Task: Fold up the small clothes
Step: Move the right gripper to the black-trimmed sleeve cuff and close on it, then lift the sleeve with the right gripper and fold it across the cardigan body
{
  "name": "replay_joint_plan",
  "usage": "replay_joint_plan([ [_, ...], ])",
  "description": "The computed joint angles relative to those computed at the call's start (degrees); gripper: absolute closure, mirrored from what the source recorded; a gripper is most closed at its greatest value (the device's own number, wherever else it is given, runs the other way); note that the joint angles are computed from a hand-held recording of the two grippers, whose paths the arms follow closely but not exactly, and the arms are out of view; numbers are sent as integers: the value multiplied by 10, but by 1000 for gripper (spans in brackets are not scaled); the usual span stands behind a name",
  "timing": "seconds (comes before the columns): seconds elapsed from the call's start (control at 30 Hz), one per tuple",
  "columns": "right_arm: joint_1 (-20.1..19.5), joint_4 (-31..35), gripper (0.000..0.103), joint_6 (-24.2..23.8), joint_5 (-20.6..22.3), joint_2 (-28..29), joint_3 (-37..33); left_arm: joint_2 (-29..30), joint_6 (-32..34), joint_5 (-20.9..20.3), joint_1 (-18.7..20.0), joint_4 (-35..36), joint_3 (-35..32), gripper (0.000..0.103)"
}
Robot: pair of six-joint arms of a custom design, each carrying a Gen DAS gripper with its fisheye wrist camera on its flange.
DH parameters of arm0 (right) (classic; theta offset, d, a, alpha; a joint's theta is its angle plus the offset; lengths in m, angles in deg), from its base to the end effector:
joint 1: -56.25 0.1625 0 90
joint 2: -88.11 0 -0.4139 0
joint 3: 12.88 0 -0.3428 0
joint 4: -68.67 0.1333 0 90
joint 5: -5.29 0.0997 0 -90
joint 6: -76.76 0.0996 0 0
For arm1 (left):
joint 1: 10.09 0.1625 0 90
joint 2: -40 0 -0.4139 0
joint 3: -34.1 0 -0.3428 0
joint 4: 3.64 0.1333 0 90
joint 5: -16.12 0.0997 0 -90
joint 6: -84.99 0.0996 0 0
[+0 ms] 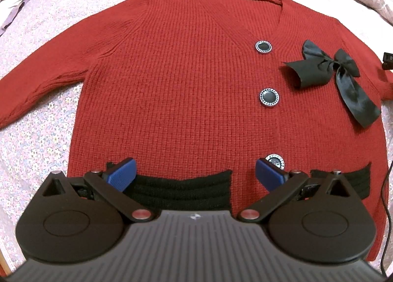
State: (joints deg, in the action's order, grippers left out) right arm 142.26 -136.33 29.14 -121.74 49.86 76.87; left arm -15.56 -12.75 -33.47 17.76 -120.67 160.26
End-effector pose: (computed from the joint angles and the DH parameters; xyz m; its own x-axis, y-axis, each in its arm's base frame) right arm 0.0276 -0.6576 0.2042 -0.5345 0.0710 0.8422 -0.5397 0.7382 -0.4047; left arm -0.2329 -0.3468 0.0569 -0.6401 -0.4542 -0.6197 -0.0473 0.8283 -0.5582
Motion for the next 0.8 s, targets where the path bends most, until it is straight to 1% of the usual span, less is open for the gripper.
replay_joint_plan([
  [0.2,-4,-6,0,1,12,0,3,4,4,1,3,-5,0,0],
  [0.33,-11,4,0,11,34,-8,9,6,3,3,3,-6,1,0],
  [0.37,-13,10,4,16,42,-12,11,6,2,4,3,-4,1,0],
  [0.43,-18,15,20,25,64,-21,19,6,-2,8,0,0,1,0],
  [0.47,-19,6,37,29,69,-21,20,4,-6,10,-1,3,2,0],
  [0.5,-19,-2,48,30,67,-20,18,2,-9,11,-2,6,4,0],
  [0.53,-19,-3,53,32,68,-21,17,-1,-13,14,-4,9,5,0],
  [0.57,-21,1,65,41,74,-26,19,-4,-17,16,-6,13,7,0],
  [0.6,-24,5,77,38,84,-32,22,-6,-21,18,-8,19,8,0],
  [0.63,-28,12,81,27,97,-39,26,-9,-25,20,-10,27,9,0],
  [0.67,-31,14,86,27,109,-45,31,-11,-29,22,-11,34,9,0],
  [0.7,-33,16,92,30,119,-52,36,-13,-32,24,-13,41,9,0],
  [0.77,-38,18,98,32,148,-67,52,-19,-39,25,-16,54,12,0],
  [0.8,-39,14,98,31,165,-75,61,-24,-44,27,-18,58,15,0],
])
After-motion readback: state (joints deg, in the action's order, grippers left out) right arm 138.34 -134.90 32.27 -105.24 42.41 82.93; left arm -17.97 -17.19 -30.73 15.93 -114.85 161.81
